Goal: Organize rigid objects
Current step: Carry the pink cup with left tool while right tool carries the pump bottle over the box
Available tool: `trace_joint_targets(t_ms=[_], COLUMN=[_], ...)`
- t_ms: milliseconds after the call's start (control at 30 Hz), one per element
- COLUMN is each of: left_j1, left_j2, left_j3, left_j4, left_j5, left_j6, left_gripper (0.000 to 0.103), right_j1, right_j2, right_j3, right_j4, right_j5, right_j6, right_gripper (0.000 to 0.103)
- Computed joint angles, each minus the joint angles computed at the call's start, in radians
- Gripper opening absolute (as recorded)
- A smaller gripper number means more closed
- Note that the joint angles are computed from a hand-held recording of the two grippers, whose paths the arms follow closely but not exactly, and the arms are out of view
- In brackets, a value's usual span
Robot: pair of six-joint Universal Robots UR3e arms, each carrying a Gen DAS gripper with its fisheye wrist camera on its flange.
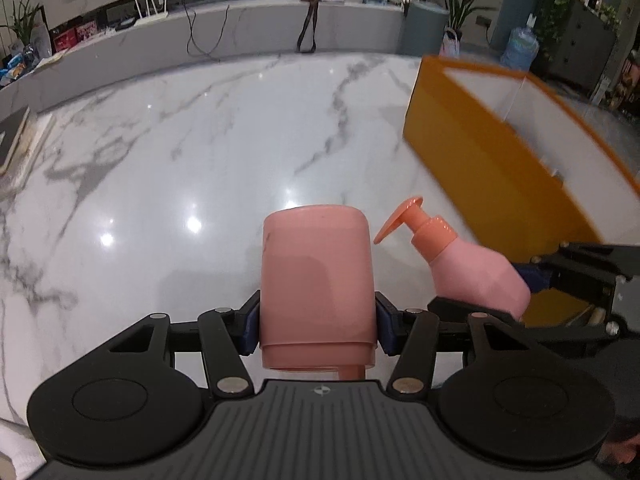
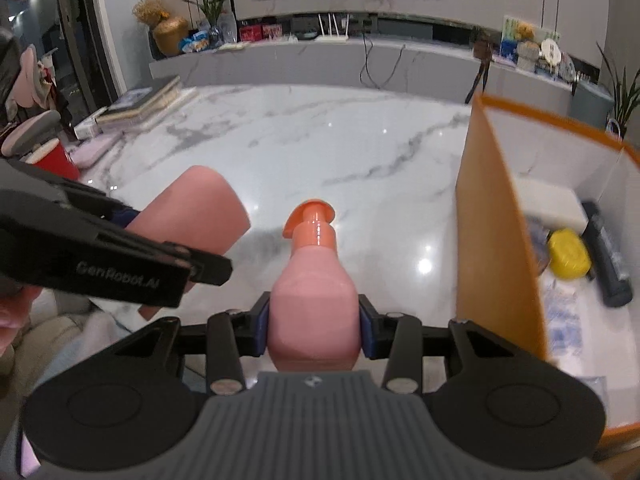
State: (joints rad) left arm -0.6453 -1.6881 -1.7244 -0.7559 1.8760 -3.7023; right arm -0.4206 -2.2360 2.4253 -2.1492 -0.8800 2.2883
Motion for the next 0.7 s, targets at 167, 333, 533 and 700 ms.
trace_joint_targets(t_ms=[167, 333, 533, 700], left_j1=[0.009, -0.002, -0.022, -0.028], left_j2=[0.006, -0.049, -0.182, -0.335], left_j3=[0.113, 0.256, 0.497, 0.761], left_j4=[-0.085, -0.133, -0.195, -0.291], left_j5=[-0.019, -0.031, -0.06, -0.125], left_j6=[0.003, 0.022, 0.05, 0.068], left_gripper=[0.062, 0.062, 0.062, 0.062], right_j1=[-0.023, -0.11, -0.217, -0.289], right_j2=[-0.028, -0.031, 0.006, 0.09], right_j3=[-0.084, -0.172, -0.282, -0.404], right_j4=[0.055, 0.15, 0.278, 0.385], right_j5=[0.004, 0.032, 0.053, 0.036], right_j6=[0.023, 0.015, -0.059, -0.154], right_gripper=[0.042, 0.042, 0.042, 0.042])
